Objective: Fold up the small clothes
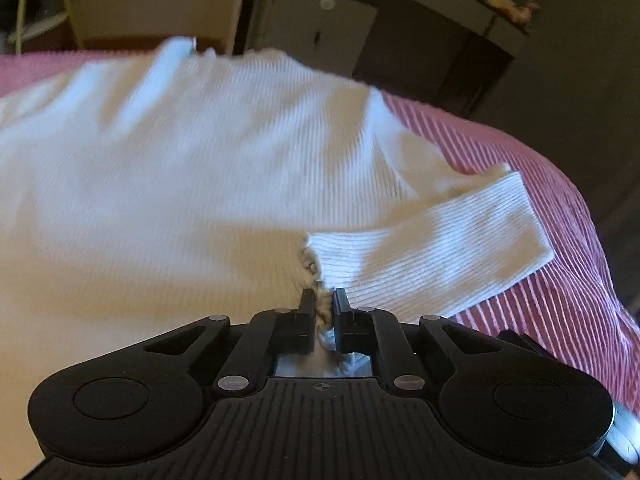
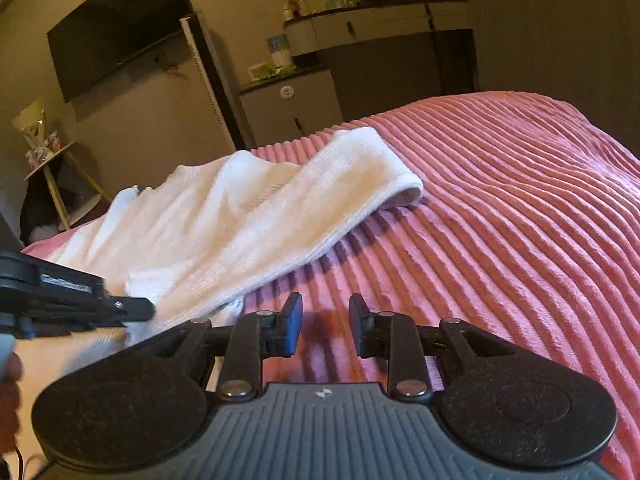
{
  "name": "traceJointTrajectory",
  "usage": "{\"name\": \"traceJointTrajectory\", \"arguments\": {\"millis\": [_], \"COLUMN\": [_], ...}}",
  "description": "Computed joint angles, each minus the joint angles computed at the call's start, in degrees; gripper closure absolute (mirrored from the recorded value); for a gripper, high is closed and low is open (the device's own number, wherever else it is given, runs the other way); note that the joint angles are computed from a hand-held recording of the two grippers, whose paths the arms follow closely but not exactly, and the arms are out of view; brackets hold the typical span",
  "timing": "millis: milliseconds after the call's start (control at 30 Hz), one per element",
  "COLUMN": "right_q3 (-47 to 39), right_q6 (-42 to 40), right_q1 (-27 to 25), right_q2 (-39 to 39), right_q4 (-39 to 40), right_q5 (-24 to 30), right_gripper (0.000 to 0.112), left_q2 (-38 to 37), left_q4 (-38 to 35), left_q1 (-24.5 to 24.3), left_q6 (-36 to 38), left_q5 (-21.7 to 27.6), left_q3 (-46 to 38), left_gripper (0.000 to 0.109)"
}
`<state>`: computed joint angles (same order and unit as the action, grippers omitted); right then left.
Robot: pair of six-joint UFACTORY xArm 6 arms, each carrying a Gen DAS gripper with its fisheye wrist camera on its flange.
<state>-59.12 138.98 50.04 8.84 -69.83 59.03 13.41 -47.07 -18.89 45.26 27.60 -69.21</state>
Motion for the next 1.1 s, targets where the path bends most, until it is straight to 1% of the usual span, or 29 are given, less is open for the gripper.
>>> {"name": "traceJointTrajectory", "arguments": {"millis": [100, 133, 167, 200, 233, 267, 300, 333, 367, 400, 467, 500, 533, 567, 667, 700, 733, 767, 800, 833, 867, 900, 933, 1033, 1100], "right_q3": [-1.5, -2.1, -2.6, -3.0, -3.5, -4.1, -4.6, -5.1, -5.5, -5.8, -5.9, -5.9, -5.9, -5.9, -5.0, -4.6, -4.1, -3.7, -3.5, -3.1, -2.4, -1.6, -0.7, 1.8, 1.8], "right_q6": [-2.3, -3.2, -3.8, -4.3, -5.1, -6.1, -6.7, -7.4, -8.0, -8.3, -8.3, -8.2, -8.1, -7.7, -5.7, -4.8, -4.0, -3.3, -2.9, -2.2, -0.2, 1.8, 2.9, 5.3, 7.4], "right_q1": [0.3, 0.4, 0.4, 0.4, 0.4, 0.4, 0.4, 0.4, 0.2, 0.2, -0.1, -0.2, -0.3, -0.4, -1.4, -1.8, -2.4, -3.2, -3.7, -4.2, -5.0, -5.7, -5.8, -3.9, -3.9], "right_q2": [1.0, 1.5, 1.7, 2.1, 2.5, 2.9, 3.2, 3.6, 3.9, 4.1, 3.9, 3.8, 3.6, 3.5, 3.0, 2.8, 2.5, 2.2, 2.1, 1.9, 1.5, 1.0, 0.1, -3.1, -3.1], "right_q4": [0.2, 0.4, 0.5, 0.6, 0.8, 1.1, 1.3, 1.4, 1.5, 1.6, 1.0, 0.5, -0.1, -1.0, -3.8, -4.6, -5.6, -6.4, -6.4, -6.5, -8.1, -9.4, -9.1, -10.2, -12.3], "right_q5": [0.6, 0.6, 0.5, 0.4, 0.2, 0.1, 0.0, -0.2, -0.4, -0.7, -1.8, -2.5, -3.2, -4.2, -9.1, -10.9, -13.2, -15.5, -16.9, -18.5, -21.1, -23.3, -23.7, -20.6, -21.2], "right_gripper": [0.088, 0.088, 0.088, 0.088, 0.088, 0.087, 0.087, 0.087, 0.087, 0.087, 0.087, 0.087, 0.087, 0.087, 0.087, 0.087, 0.083, 0.079, 0.074, 0.07, 0.069, 0.069, 0.069, 0.066, 0.065], "left_q2": [-1.3, -1.4, -1.5, -1.1, -0.5, 0.2, 0.7, 1.0, 1.4, 1.6, 2.1, 2.2, 2.3, 2.5, 3.8, 4.7, 6.0, 6.3, 7.7, 8.9, 9.5, 9.8, 10.0, 9.7, 8.7], "left_q4": [-0.9, 0.2, 3.6, 9.5, 13.4, 14.9, 14.0, 10.7, 7.7, 3.9, -1.1, -2.3, -4.3, -6.5, -12.4, -13.1, -12.3, -10.9, -8.9, -7.4, -7.5, -7.6, -7.7, -10.8, -12.5], "left_q1": [2.2, 2.3, 2.2, 2.6, 3.2, 3.9, 4.8, 5.8, 6.9, 7.7, 8.7, 8.8, 8.5, 8.2, 7.7, 7.6, 7.8, 8.5, 8.7, 8.7, 8.8, 8.8, 8.8, 8.8, 8.5], "left_q6": [4.9, 4.9, 2.8, -0.2, -2.3, -3.1, -3.2, -1.7, -0.4, 2.2, 5.9, 6.9, 8.4, 9.7, 12.0, 11.3, 9.8, 8.1, 5.5, 2.9, 1.8, 1.1, 0.4, 2.2, 3.4], "left_q5": [-1.9, -4.7, -9.9, -15.9, -20.4, -22.6, -22.4, -19.8, -15.9, -12.0, -4.9, -3.2, -2.2, -1.2, 2.7, 4.3, 6.8, 10.2, 12.5, 13.5, 13.8, 14.1, 14.1, 13.4, 12.5], "left_q3": [0.4, 0.8, 1.9, 2.7, 3.2, 3.0, 2.1, 0.7, -0.8, -2.0, -3.8, -4.2, -4.4, -4.7, -6.5, -7.6, -9.1, -9.7, -11.3, -12.3, -12.7, -13.1, -13.3, -12.9, -12.1], "left_gripper": [0.098, 0.099, 0.103, 0.103, 0.103, 0.099, 0.096, 0.086, 0.073, 0.069, 0.065, 0.064, 0.058, 0.051, 0.046, 0.046, 0.046, 0.048, 0.051, 0.063, 0.085, 0.095, 0.098, 0.1, 0.1]}}
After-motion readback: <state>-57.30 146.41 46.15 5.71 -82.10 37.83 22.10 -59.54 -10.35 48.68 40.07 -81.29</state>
